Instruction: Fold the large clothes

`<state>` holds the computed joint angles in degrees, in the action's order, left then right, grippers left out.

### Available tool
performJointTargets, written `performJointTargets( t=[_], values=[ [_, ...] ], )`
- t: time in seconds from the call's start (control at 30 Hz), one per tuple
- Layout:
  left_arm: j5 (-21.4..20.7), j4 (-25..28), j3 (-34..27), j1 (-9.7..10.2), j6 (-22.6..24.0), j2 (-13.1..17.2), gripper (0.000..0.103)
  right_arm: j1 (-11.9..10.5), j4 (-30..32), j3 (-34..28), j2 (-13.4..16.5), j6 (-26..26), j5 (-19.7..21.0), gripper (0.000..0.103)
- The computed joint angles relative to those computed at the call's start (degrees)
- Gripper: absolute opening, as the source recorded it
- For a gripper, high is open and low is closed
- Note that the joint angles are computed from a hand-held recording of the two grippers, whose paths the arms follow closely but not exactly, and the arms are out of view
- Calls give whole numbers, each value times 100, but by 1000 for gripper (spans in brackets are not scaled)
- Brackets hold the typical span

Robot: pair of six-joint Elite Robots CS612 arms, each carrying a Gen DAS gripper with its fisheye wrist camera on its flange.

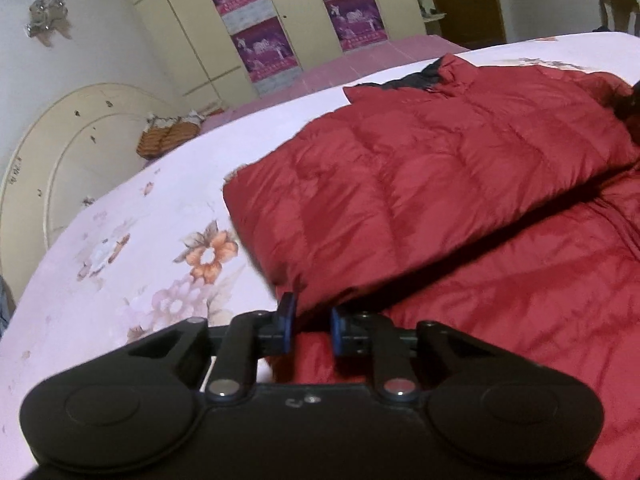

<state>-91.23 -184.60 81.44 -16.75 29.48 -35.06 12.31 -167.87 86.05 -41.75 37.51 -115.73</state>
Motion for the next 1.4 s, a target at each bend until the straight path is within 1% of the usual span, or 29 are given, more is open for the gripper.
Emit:
performJointTargets(
  t=[0.03, 0.07, 0.13, 0.2, 0.23, 0.3, 0.37, 0.4, 0.43, 0.47, 0.53, 0.63, 0.73, 0.9, 0.97, 1.0, 1.07, 1.13, 1.2, 1.23, 1.3, 1.4],
  values=[
    [-28, 92, 7, 15, 19, -24, 17, -7, 61, 12, -3, 49, 16, 20],
    [-175, 237, 1, 58, -38, -59, 17, -13, 93, 27, -14, 82, 46, 20],
    [-417, 545, -30, 138, -260, -138, 17, -13, 188, 20, -18, 24, 71, 20],
    [-632, 795, -72, 234, -596, -212, 17, -7, 238, 48, -35, 27, 7, 20],
    [-705, 883, -104, 277, -770, -236, 17, -12, 236, 86, -57, 115, -10, 20],
    [-869, 1051, -188, 374, -1256, -276, 19, -28, 84, 141, -77, 213, -24, 21],
    [-1016, 1115, -299, 435, -1658, -278, 19, -15, -49, 215, -127, 274, -107, 28],
    [-1031, 1092, -356, 439, -1760, -260, 18, 8, -132, 234, -147, 289, -240, 39],
    [-1041, 1079, -426, 429, -1794, -227, 18, 30, -224, 250, -158, 290, -380, 50],
    [-1031, 1086, -508, 407, -1787, -184, 18, 50, -399, 286, -170, 278, -510, 53],
    [-1039, 1085, -657, 350, -1773, -80, 18, 65, -703, 294, -178, 228, -586, 53],
    [-1006, 1183, -933, 234, -1738, 112, 19, 80, -1010, 196, -135, -30, -450, 53],
    [-847, 1105, -1099, 131, -1663, 268, 19, 104, -926, -40, -6, -311, -263, 53],
    [-497, 969, -1354, 16, -1627, 501, 19, 114, -744, -486, 315, -523, -117, 53],
    [-374, 866, -1424, -20, -1548, 577, 19, 113, -603, -658, 455, -681, -224, 53],
    [-311, 905, -1477, -34, -1527, 613, 19, 109, -484, -722, 520, -758, -333, 53],
    [-158, 1214, -1621, -50, -1561, 681, 20, 79, -336, -759, 596, -857, -462, 53],
    [-87, 1248, -1657, -60, -1551, 719, 20, 59, -272, -734, 629, -914, -604, 53],
    [43, 1180, -1617, -102, -1417, 715, 20, 26, -338, -664, 628, -882, -595, 53],
    [66, 1177, -1619, -110, -1394, 718, 19, 12, -365, -651, 633, -895, -579, 53],
    [38, 1301, -1676, -100, -1495, 725, 19, -12, -335, -614, 603, -830, -497, 53],
    [17, 1567, -1753, -84, -1649, 702, 19, -47, -89, -588, 488, -681, -331, 53]
  ],
)
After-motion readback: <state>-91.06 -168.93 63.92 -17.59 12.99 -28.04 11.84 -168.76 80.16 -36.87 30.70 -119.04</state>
